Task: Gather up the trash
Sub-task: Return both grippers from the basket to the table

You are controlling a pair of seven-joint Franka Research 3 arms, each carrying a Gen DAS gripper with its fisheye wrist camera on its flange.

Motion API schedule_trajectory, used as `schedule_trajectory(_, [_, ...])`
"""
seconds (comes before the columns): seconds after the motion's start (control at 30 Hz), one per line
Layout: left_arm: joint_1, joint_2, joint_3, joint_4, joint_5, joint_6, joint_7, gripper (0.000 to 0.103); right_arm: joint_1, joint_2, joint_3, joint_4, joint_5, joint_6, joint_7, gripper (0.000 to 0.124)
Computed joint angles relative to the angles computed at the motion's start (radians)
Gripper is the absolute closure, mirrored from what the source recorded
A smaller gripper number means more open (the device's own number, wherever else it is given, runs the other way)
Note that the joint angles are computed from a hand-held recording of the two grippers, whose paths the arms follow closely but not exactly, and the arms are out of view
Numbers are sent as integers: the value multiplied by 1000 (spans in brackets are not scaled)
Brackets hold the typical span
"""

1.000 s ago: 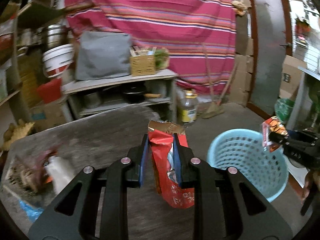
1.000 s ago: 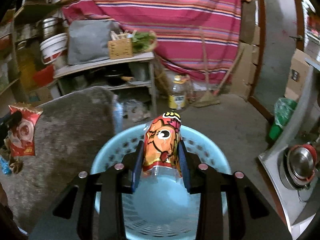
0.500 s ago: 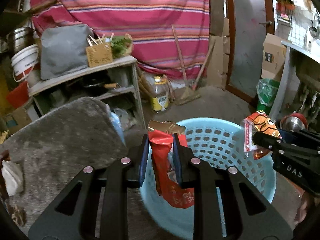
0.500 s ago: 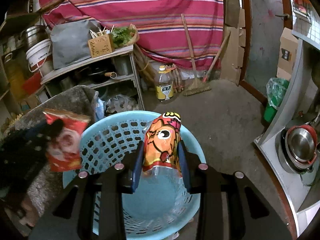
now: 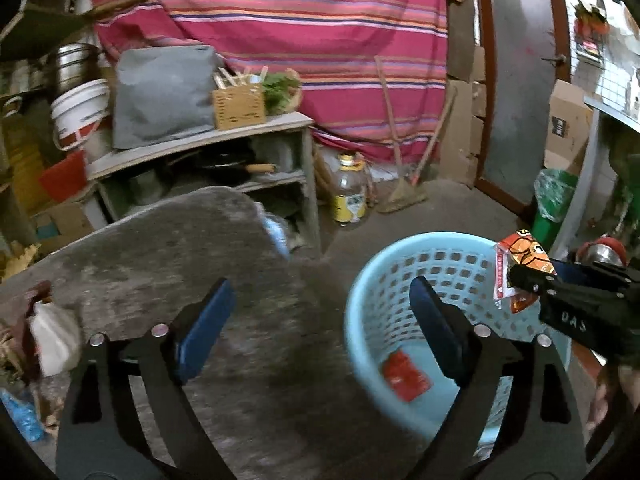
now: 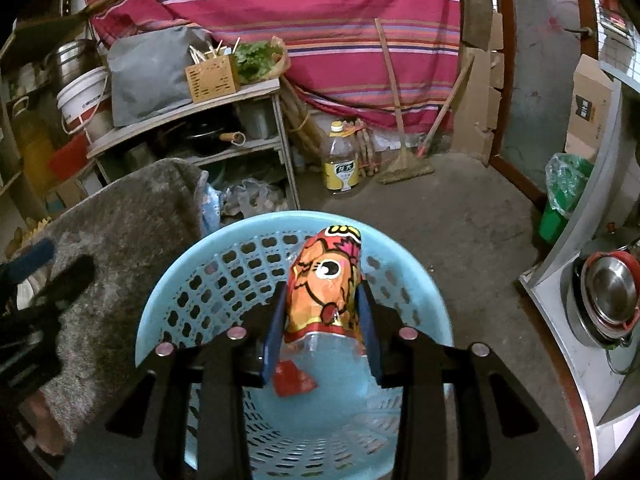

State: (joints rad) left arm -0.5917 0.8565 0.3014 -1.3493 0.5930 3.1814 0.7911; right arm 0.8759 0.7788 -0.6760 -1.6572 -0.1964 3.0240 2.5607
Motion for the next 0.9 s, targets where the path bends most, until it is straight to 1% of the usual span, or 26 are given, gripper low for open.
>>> schedule_trajectory(0.03, [-19, -16, 36, -33, 3, 20, -21, 13, 1, 9, 0, 16, 0, -16, 0, 84])
schedule_trajectory(0.07, [-45, -31, 82, -69, 3, 43, -44, 10, 1, 14, 0, 27, -3, -20, 2, 76])
schedule_trajectory(0.1, [-71, -42, 126, -99, -3, 64, -59, 9, 6, 20, -6, 37, -7, -32, 11, 61])
schedule_trajectory(0.13, [-104, -54, 179, -136, -15, 93, -74, 9, 27, 32, -30, 49, -16, -49, 35, 54])
schedule_trajectory(0.17, [-132, -68, 224, -177, -30, 119, -79, 8, 42, 39, -46, 58, -30, -59, 55, 50])
schedule_trajectory(0.2, [-150, -76, 252, -202, -46, 134, -77, 7, 43, 37, -44, 61, -42, -65, 65, 50])
schedule_trajectory(0.23, [-193, -83, 315, -245, -71, 161, -83, 6, 51, 36, -49, 68, -54, -71, 82, 50])
schedule_trajectory(0.27, [-223, -88, 358, -275, -94, 177, -80, 6, 63, 37, -59, 68, -68, -67, 106, 46])
schedule_trajectory(0.3, [-258, -88, 409, -311, -120, 199, -77, 6, 90, 43, -84, 69, -84, -56, 142, 38])
schedule_trajectory(0.33, [-310, -84, 479, -356, -159, 226, -77, 6, 108, 47, -101, 71, -98, -49, 165, 35])
schedule_trajectory(0.37, [-342, -84, 523, -395, -191, 251, -73, 6, 128, 55, -118, 79, -110, -46, 187, 30])
schedule_trajectory(0.4, [-355, -91, 545, -427, -213, 271, -65, 6, 142, 64, -126, 94, -123, -47, 198, 29])
schedule_trajectory(0.43, [-386, -90, 589, -471, -250, 297, -58, 6, 140, 69, -121, 113, -132, -50, 199, 29])
schedule_trajectory(0.5, [-435, -88, 657, -547, -319, 327, -41, 6, 134, 84, -98, 161, -152, -65, 195, 29])
schedule_trajectory(0.6, [-432, -129, 669, -618, -340, 347, 4, 6, 93, 107, -25, 252, -179, -83, 177, 29])
schedule_trajectory(0.7, [-469, -144, 725, -707, -398, 374, 52, 6, 36, 139, 64, 358, -192, -98, 149, 29])
schedule_trajectory(0.73, [-470, -154, 731, -733, -411, 384, 65, 6, 8, 159, 108, 413, -191, -111, 124, 29])
schedule_trajectory(0.83, [-444, -197, 725, -796, -426, 379, 102, 6, -36, 210, 183, 532, -198, -146, 86, 29])
schedule_trajectory(0.9, [-426, -213, 723, -822, -441, 370, 129, 6, -69, 260, 243, 641, -196, -195, 41, 29])
